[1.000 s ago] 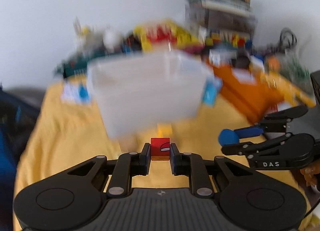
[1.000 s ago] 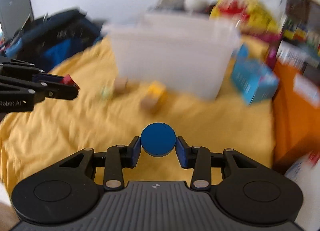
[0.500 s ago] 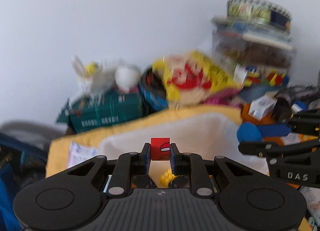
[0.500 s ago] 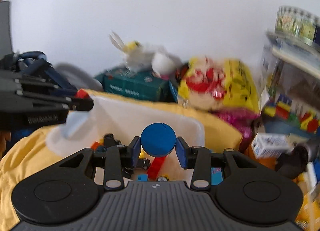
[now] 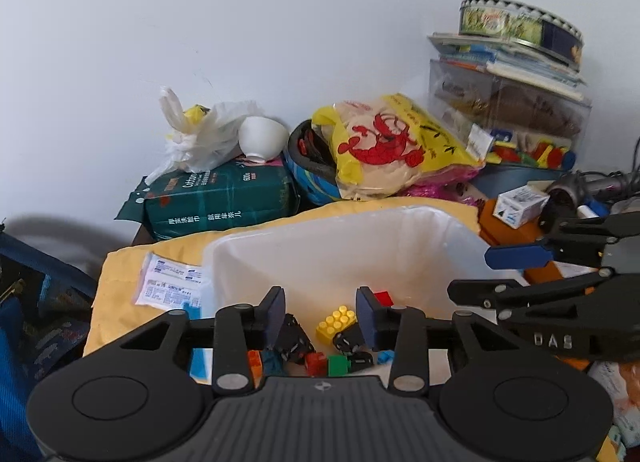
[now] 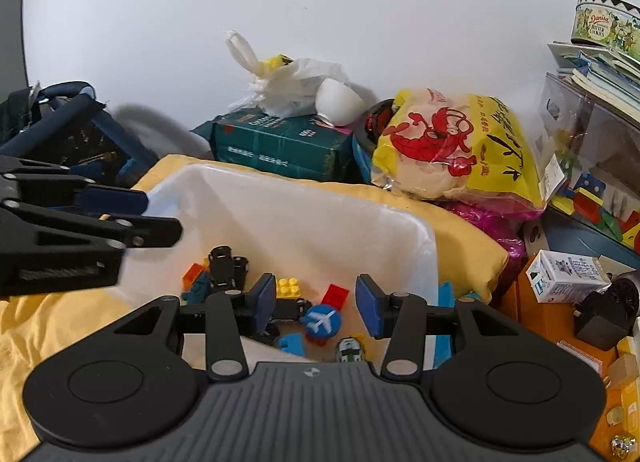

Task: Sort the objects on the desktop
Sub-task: 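Return both grippers to the remaining toys on the blanket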

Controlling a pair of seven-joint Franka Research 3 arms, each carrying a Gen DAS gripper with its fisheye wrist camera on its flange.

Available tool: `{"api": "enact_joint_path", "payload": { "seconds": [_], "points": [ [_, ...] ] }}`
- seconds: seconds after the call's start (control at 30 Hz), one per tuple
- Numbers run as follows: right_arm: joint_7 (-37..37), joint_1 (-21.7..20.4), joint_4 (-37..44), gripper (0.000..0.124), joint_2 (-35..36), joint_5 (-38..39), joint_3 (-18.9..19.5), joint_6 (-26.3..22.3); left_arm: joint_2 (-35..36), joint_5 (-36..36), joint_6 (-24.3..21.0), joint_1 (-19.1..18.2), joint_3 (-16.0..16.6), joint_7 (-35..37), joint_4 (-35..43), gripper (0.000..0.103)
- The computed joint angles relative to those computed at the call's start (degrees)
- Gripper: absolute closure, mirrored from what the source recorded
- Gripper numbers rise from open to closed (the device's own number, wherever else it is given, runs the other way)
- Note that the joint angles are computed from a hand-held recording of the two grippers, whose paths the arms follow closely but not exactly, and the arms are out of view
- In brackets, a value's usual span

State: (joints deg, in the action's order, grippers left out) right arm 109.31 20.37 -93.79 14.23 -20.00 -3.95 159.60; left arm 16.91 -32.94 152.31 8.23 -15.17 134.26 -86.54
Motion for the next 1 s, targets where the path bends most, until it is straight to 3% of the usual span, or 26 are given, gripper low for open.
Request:
{"api": "enact_joint_path", "payload": {
  "seconds": [0.03, 0.1, 0.17, 0.33, 0.4, 0.67, 0.73, 0.87, 1.0],
  "points": [
    [-0.61, -0.31, -3.26, 0.076, -1.84, -0.1, 0.2, 3.69, -1.11, -1.6, -0.32, 0.94, -0.48, 1.58, -1.33, 0.057],
    [-4.23, -1.13, -7.08, 0.076, -4.16, 0.8, 1.13, 6.24, -3.83, -4.74, -0.41, 2.1, -0.42, 5.2, -5.03, 0.054],
    [-5.66, -1.39, -9.91, 0.076, -5.94, 0.96, 1.63, 6.53, -6.02, -5.4, -1.04, 1.96, 1.1, 6.33, -8.55, 0.054],
    [-11.0, -3.08, -17.93, 0.076, -10.24, 10.04, 5.18, 5.5, -9.11, -3.89, -2.83, 0.38, 5.03, 5.04, -16.3, 0.054],
    [-9.59, -2.94, -19.71, 0.076, -10.91, 9.81, 5.63, 4.76, -9.06, -1.22, -3.74, -0.4, 6.1, 3.32, -17.97, 0.054],
    [-5.79, -2.38, -21.9, 0.076, -10.58, 12.04, 7.01, 0.92, -4.15, 4.82, -3.38, -1.16, 5.84, -3.95, -17.69, 0.055],
    [-5.35, -2.1, -21.8, 0.076, -10.38, 10.89, 7.04, 0.44, -3.54, 5.74, -2.26, -0.91, 5.3, -4.0, -18.09, 0.068],
    [-4.62, -1.94, -21.85, 0.076, -9.77, 10.95, 6.94, 0.82, -5.62, -0.83, -3.29, 1.7, 3.15, 2.56, -19.87, 0.068],
    [-1.8, -1.26, -19.28, 0.076, -7.08, 8.51, 5.78, 2.46, -10.84, -2.64, -7.38, 1.14, 4.95, 7.19, -24.28, 0.068]
  ]
}}
